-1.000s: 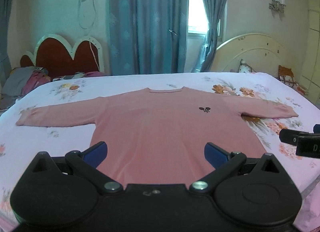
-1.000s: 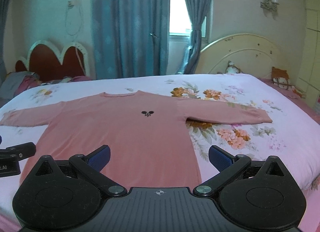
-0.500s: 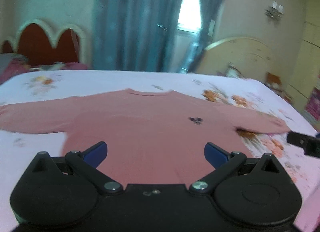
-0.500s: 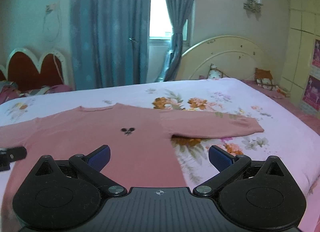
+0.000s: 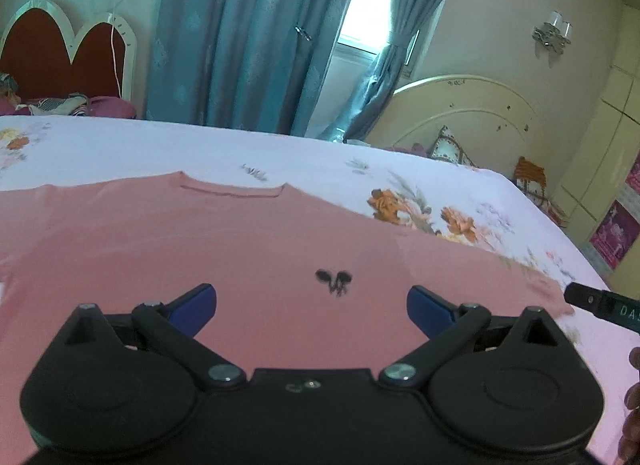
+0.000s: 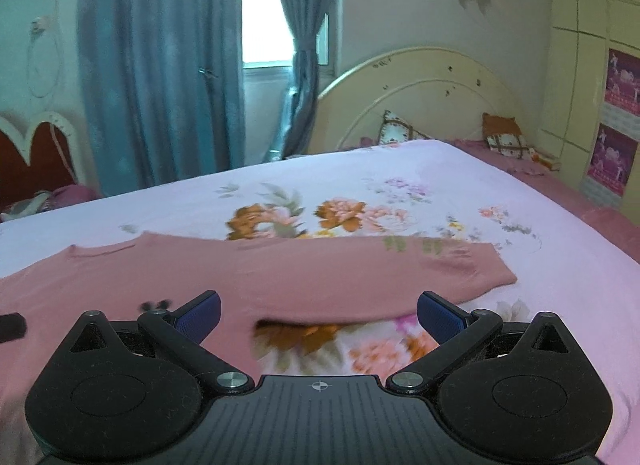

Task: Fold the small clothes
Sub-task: 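Move the right tool toward the sleeve cuff nearest it, then grasp the sweatshirt sleeve cuff with the right gripper and lift it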

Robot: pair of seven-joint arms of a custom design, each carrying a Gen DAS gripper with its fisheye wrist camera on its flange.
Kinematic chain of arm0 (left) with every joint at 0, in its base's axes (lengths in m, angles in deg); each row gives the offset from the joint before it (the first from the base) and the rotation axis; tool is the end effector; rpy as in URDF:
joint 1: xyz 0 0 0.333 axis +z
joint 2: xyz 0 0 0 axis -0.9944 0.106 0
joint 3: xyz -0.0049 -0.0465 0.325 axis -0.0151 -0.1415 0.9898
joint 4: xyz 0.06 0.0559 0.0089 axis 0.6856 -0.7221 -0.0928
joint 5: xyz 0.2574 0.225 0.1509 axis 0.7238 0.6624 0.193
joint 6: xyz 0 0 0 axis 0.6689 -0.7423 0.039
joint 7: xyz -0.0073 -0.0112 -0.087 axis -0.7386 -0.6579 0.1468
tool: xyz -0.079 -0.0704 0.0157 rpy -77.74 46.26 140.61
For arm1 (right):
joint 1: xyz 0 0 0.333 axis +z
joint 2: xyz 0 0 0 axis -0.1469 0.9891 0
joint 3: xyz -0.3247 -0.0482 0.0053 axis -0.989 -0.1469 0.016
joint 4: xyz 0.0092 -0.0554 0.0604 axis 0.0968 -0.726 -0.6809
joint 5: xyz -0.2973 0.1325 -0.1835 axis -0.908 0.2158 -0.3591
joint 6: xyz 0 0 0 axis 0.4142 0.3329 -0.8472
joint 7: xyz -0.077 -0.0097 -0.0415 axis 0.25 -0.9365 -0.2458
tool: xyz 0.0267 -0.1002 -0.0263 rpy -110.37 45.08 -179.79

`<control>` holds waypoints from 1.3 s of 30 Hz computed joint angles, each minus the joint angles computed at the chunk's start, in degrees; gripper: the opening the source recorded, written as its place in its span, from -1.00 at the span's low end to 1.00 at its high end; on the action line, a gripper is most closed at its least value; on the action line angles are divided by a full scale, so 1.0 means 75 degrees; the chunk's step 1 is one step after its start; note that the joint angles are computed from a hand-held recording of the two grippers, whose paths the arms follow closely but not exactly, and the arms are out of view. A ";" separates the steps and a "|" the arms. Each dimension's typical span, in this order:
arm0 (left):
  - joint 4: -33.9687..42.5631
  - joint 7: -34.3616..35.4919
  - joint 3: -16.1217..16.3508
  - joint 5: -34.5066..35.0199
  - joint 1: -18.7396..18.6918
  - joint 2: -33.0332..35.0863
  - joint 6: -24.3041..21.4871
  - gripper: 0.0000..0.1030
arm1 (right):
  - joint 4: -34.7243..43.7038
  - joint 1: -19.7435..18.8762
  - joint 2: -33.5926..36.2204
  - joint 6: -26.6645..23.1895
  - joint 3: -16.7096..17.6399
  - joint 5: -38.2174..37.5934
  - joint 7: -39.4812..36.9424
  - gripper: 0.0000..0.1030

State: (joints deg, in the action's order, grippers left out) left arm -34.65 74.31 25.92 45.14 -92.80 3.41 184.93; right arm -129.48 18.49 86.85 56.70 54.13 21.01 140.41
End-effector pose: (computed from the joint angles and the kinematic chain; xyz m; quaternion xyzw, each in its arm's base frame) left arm 0.4917 -0.2591 0.5747 -0.6557 0.6037 -0.3892 0.2329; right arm 0.4636 0.3366 0.6660 -0.5699 0.6923 -0.3358 0.2885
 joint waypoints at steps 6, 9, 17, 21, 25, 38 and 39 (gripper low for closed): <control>0.1264 -0.1621 0.0133 0.1669 -0.0404 0.1072 -0.0905 0.98 | -0.0427 -0.0525 0.0027 0.0650 -0.0447 0.0195 -0.0002 0.99; 0.1793 -0.1307 0.0322 0.1293 -0.0707 0.1524 -0.1332 0.97 | -0.0733 -0.0800 -0.0029 0.0933 -0.0599 0.0298 0.0086 0.99; 0.2651 -0.0358 0.0743 0.1033 -0.1324 0.2287 -0.2169 0.98 | -0.1802 -0.1770 -0.0261 0.1911 -0.1034 0.0721 0.1071 0.06; 0.2939 0.0027 0.0819 0.0716 -0.1466 0.2566 -0.2535 0.98 | -0.2229 -0.2190 -0.0348 0.2402 -0.1160 0.0855 0.1463 -0.02; 0.3223 0.0325 0.0868 0.0486 -0.1579 0.2795 -0.2667 0.98 | -0.2469 -0.2471 -0.0315 0.2771 -0.1244 0.1075 0.1416 -0.19; 0.3626 0.0968 0.0930 -0.1008 -0.1473 0.3083 -0.2363 0.97 | -0.3674 -0.3412 -0.0087 0.6200 -0.1627 0.1782 0.2496 -0.88; 0.3535 0.1021 0.0956 -0.1013 -0.1468 0.3009 -0.2296 0.97 | -0.3642 -0.3369 -0.0078 0.6137 -0.1642 0.2139 0.2003 -0.88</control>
State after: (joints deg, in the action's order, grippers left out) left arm -8.13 81.96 33.09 37.54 -103.81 25.98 167.71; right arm -156.80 -6.77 86.26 102.72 41.82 37.05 155.43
